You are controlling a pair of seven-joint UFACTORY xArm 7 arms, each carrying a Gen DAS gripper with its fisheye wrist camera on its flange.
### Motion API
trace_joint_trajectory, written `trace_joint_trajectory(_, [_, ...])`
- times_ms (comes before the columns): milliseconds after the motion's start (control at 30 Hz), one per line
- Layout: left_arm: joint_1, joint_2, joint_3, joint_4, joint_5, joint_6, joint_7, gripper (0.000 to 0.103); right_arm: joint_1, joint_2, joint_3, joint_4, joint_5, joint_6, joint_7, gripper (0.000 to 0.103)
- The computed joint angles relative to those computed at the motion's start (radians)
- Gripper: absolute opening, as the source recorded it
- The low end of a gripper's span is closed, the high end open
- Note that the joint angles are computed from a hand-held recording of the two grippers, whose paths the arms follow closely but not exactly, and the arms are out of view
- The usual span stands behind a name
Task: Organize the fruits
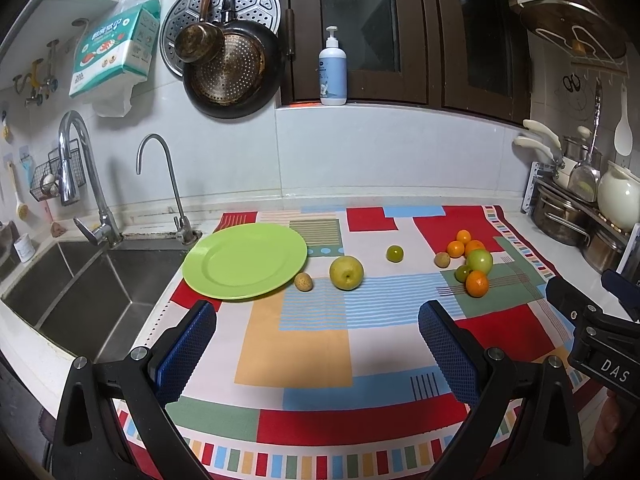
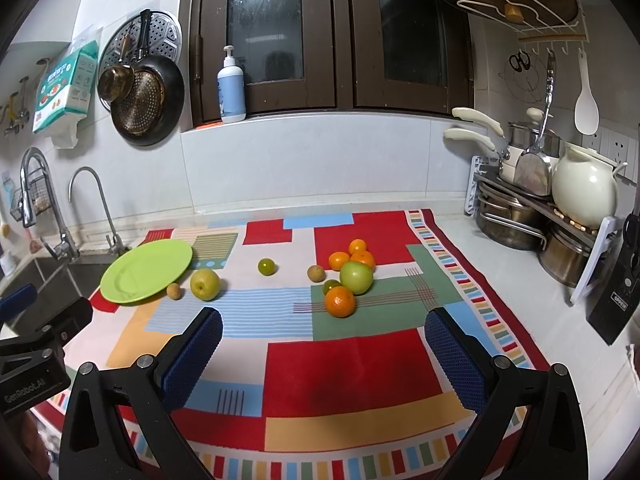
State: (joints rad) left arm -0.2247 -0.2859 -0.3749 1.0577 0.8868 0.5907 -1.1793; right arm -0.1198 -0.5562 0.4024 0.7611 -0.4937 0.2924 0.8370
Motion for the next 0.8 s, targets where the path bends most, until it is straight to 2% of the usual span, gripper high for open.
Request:
trace_joint_trajectory(467, [-0.001, 0.037, 0.022, 0.012, 0.013, -0.047, 0.017, 0.103, -0.014, 0.034, 0.006, 0.031, -0.021, 0.008, 0.012, 0.102])
trace_joint_trajectory(800, [-0.016, 0.135, 0.080, 0.086, 0.029, -0.108, 0.097, 0.103, -0.048, 0.122, 0.039, 0.098, -0.117, 0.031, 0.123, 0.102])
